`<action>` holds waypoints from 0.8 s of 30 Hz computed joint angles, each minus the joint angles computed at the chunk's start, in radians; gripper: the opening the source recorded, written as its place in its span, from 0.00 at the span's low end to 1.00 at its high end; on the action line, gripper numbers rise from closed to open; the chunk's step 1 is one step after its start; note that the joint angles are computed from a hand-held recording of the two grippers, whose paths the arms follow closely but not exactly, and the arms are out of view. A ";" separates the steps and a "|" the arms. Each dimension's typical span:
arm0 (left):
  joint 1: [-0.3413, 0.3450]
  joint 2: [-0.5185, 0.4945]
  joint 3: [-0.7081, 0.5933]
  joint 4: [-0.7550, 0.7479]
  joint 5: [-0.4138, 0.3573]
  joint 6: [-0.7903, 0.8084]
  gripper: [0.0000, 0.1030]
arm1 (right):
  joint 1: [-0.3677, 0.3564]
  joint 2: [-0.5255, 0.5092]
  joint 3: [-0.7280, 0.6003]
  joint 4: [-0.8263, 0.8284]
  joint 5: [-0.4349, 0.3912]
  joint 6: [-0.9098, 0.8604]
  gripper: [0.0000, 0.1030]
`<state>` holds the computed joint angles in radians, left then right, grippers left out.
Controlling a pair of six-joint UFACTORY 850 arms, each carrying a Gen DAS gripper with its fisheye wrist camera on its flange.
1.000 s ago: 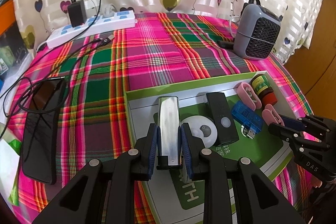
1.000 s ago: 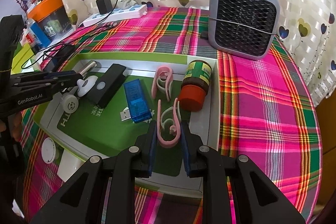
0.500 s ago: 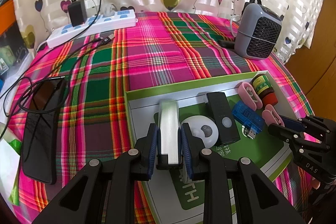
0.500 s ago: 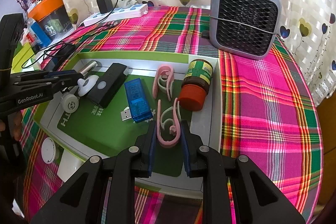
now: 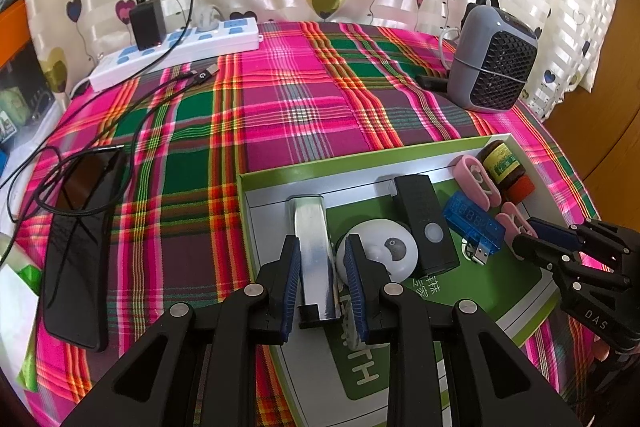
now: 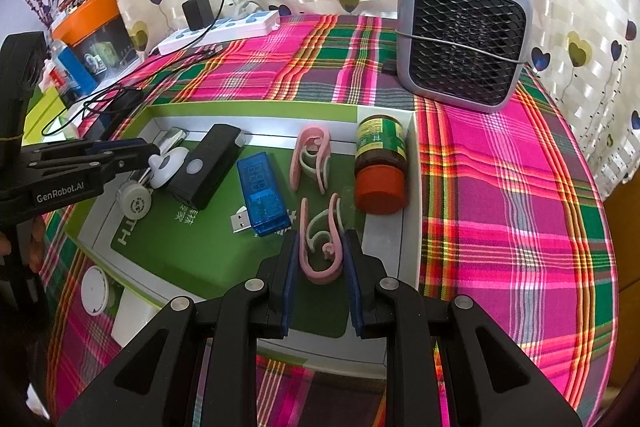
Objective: Organize rigid objects
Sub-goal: 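Lower the silver bar and pink earhook into the box and open both grippers, then withdraw both open grippers from the box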
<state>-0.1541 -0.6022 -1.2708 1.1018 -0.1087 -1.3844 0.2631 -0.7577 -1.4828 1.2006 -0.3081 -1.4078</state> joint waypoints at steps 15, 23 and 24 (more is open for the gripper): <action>-0.011 0.034 0.043 0.184 -0.005 -0.190 0.25 | -0.003 0.027 0.039 0.153 -0.001 -0.135 0.30; -0.036 0.096 0.114 0.507 -0.054 -0.526 0.29 | 0.000 0.062 0.086 0.272 0.001 -0.231 0.30; -0.037 0.105 0.125 0.556 -0.052 -0.578 0.29 | 0.000 0.068 0.094 0.290 0.001 -0.247 0.30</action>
<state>-0.1913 -0.4971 -1.1458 1.6574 -0.1610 -1.9620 0.2635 -0.6898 -1.3890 1.4908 -0.3070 -1.6550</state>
